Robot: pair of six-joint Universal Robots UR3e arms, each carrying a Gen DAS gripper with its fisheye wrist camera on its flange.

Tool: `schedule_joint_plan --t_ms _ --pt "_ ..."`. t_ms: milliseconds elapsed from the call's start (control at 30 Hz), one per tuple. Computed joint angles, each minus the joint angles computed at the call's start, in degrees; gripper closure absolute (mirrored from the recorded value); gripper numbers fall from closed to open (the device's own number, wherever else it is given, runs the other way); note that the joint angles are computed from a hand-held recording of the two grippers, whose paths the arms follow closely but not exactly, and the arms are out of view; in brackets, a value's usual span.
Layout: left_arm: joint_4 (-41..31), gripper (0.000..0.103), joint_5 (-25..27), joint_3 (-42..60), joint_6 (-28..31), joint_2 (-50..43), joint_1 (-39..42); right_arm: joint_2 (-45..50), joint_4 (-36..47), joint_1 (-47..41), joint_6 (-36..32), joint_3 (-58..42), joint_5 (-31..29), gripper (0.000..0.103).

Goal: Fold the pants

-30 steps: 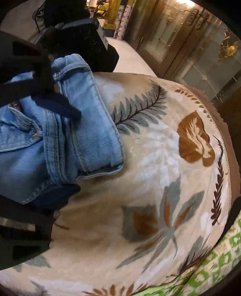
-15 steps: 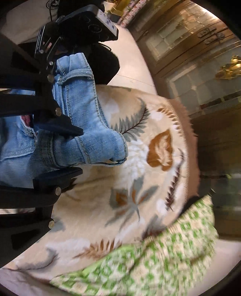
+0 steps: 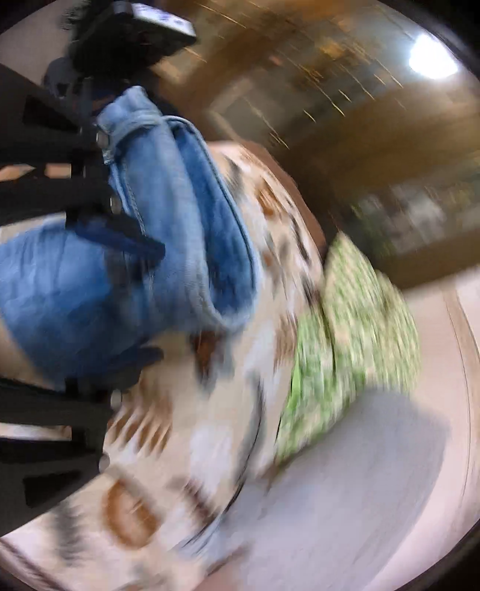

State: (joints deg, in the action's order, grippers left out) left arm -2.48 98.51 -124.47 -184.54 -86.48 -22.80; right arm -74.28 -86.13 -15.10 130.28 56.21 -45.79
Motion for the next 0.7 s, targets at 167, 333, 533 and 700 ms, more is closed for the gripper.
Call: schedule_joint_plan --t_ms 167,333,533,700 --pt "0.9 0.087 7.31 8.9 0.94 -16.0 -9.76 -11.05 -1.27 -15.19 1.75 12.35 8.62 0.012" --pt "0.31 0.085 10.64 13.15 2.98 -24.38 -13.77 -21.01 -2.14 -23.64 1.39 22.27 10.69 0.009" --pt "-1.94 0.02 8.56 11.4 6.59 -18.87 -14.81 -28.91 -0.69 -29.04 2.04 29.02 12.11 0.003" --pt "1.26 0.004 3.93 1.24 8.36 -3.23 -14.99 -34.16 3.13 -30.18 2.86 32.34 10.46 0.002"
